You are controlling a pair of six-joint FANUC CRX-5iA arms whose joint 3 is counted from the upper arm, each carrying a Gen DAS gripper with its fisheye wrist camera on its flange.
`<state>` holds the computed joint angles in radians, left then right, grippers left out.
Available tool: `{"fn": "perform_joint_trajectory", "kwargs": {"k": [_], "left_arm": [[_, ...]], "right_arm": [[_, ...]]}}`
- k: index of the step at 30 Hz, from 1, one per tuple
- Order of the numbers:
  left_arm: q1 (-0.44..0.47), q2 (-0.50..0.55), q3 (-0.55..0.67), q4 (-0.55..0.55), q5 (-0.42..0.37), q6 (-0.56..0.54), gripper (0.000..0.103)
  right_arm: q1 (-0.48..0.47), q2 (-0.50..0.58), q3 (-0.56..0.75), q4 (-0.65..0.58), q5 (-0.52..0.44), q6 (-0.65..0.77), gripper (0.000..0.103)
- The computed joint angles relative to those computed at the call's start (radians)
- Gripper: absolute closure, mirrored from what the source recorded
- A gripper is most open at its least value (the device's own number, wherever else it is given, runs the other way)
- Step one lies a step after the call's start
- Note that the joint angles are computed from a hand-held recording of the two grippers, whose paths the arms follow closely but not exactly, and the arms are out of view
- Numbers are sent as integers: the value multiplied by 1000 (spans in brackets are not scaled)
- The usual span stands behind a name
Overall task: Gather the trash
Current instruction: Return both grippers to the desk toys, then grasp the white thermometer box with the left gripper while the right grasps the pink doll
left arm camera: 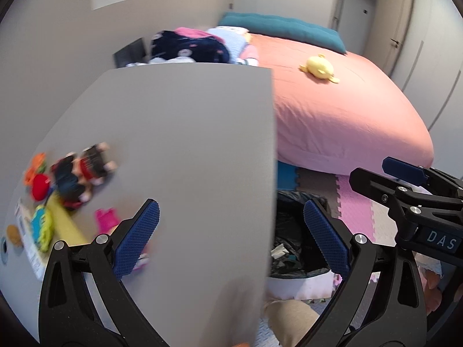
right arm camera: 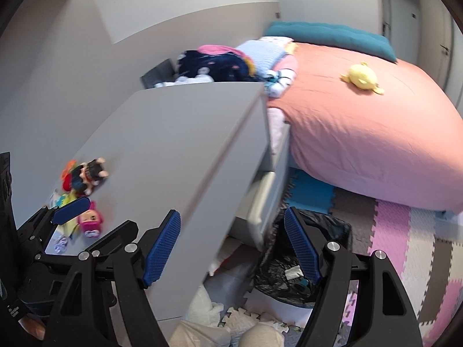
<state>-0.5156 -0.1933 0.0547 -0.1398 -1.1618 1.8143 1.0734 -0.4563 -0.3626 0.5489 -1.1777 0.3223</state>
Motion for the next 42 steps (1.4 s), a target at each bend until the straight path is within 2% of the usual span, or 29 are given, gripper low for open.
{"fn": "perform_joint_trajectory", "kwargs": {"k": [9, 16, 21, 23, 26, 31, 34, 36, 39, 42], "left_arm": [[109, -141, -87, -41, -45, 24, 6], [248, -250, -140, -54, -86, 15, 6], [380, -318, -186, -33, -111, -22, 6], [422, -335, -204, -23, -117, -28, 8], [492, -354, -235, 13, -120, -61, 16], [562, -354, -271, 61, -119, -94, 31], [590, -345, -286, 83, -120, -105, 43], [621, -342, -300, 114, -117, -118, 54], [666, -335, -320, 150, -114, -125, 61], [688, -330, -330, 160, -101, -123, 62]], "right_arm": [[68, 103, 78, -7, 65, 47, 28], [113, 184, 143, -28, 121, 109, 28], [133, 251, 190, -59, 148, 167, 28], [135, 272, 203, -72, 152, 187, 31], [130, 305, 231, -111, 154, 226, 37], [121, 351, 265, -132, 152, 268, 41], [119, 374, 277, -125, 142, 282, 46], [111, 387, 288, -136, 140, 297, 49], [100, 409, 301, -144, 133, 313, 55], [93, 427, 306, -138, 134, 322, 57]]}}
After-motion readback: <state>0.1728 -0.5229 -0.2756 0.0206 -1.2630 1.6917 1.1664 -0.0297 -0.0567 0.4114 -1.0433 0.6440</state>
